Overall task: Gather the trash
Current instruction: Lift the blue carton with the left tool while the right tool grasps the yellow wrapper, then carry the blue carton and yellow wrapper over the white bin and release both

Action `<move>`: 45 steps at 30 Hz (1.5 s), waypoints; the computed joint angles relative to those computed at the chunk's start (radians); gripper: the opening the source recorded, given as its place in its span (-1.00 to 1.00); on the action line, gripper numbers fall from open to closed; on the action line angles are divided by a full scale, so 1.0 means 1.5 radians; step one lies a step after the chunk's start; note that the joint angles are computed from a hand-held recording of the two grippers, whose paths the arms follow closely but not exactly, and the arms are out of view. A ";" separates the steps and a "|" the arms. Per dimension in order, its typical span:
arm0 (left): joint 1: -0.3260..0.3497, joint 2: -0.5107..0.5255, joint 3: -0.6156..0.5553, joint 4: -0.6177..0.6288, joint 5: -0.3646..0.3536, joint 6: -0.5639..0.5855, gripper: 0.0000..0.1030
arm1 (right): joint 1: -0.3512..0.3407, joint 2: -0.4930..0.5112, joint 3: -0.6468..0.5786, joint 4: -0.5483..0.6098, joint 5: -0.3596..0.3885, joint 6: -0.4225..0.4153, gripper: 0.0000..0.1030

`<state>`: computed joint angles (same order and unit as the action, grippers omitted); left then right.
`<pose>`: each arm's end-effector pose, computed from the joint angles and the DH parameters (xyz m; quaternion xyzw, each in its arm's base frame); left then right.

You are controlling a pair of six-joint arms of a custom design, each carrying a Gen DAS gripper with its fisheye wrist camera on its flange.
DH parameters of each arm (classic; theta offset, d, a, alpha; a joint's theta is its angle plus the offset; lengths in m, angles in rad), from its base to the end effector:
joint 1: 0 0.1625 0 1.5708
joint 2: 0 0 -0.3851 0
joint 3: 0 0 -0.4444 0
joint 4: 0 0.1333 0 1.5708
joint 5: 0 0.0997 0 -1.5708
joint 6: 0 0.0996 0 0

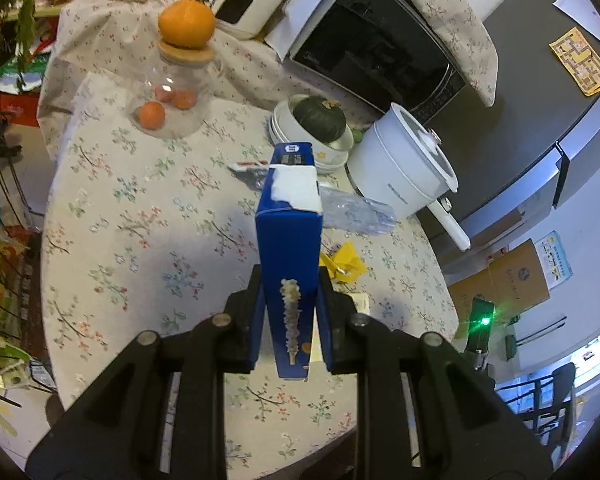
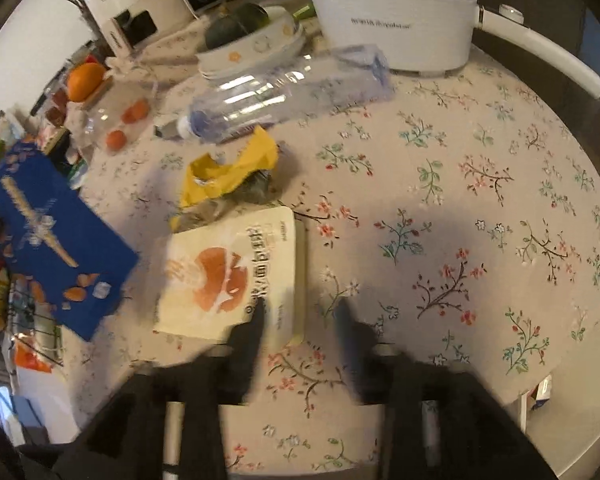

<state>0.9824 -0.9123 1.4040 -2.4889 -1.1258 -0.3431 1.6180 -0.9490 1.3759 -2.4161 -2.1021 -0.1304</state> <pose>-0.2727 -0.7261 0.2167 0.0703 0.9518 -0.2812 0.1000 0.1184 -0.7501 0.2536 0.0294 -0.9450 0.1895 0.2649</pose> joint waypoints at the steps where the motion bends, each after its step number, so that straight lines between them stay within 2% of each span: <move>1: -0.001 -0.002 0.001 -0.004 0.008 0.005 -0.52 | 0.001 0.004 -0.005 -0.003 0.003 -0.003 0.01; 7: -0.006 -0.006 0.005 -0.007 0.052 0.020 -0.52 | 0.001 0.060 -0.103 0.045 0.071 0.042 0.30; 9: -0.006 -0.007 0.006 -0.006 0.066 0.024 -0.52 | 0.001 0.093 -0.147 0.057 0.072 0.063 0.31; 14: 0.000 -0.012 0.007 0.002 0.067 0.020 -0.52 | -0.012 0.158 -0.223 0.069 0.101 0.141 0.26; 15: 0.001 -0.013 0.007 0.003 0.067 0.018 -0.52 | -0.014 0.170 -0.234 0.067 0.095 0.148 0.21; 16: 0.001 -0.013 0.007 0.004 0.068 0.017 -0.52 | -0.014 0.177 -0.239 0.065 0.090 0.151 -0.01; 17: 0.001 -0.014 0.007 0.006 0.068 0.016 -0.52 | -0.015 0.184 -0.246 0.066 0.087 0.155 -0.32; 18: 0.002 -0.015 0.008 0.006 0.067 0.015 -0.52 | -0.017 0.186 -0.247 0.065 0.092 0.156 -0.45; 20: 0.002 -0.016 0.009 0.005 0.066 0.013 -0.52 | -0.020 0.185 -0.241 0.049 0.107 0.149 -0.85; 21: 0.002 -0.017 0.010 0.004 0.066 0.013 -0.52 | -0.020 0.182 -0.235 0.040 0.111 0.144 -0.87; 24: -0.001 -0.018 0.012 -0.003 0.064 0.020 -0.52 | -0.019 0.157 -0.205 0.007 0.130 0.128 -0.94; 32: -0.008 -0.014 0.016 -0.035 0.038 0.026 -0.52 | -0.011 0.060 -0.110 -0.055 0.161 0.090 -0.95; 41: -0.029 0.010 0.010 -0.057 -0.021 0.044 -0.52 | -0.007 -0.087 0.037 -0.127 0.138 0.052 -0.95; 45: -0.043 0.030 0.005 -0.059 -0.045 0.053 -0.52 | -0.017 -0.147 0.086 -0.136 0.131 0.072 -0.95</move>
<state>0.9180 -0.8675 1.4115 -2.5771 -1.1933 -0.2641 1.5929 -1.1694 1.5052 -2.6194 -1.9062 -0.0226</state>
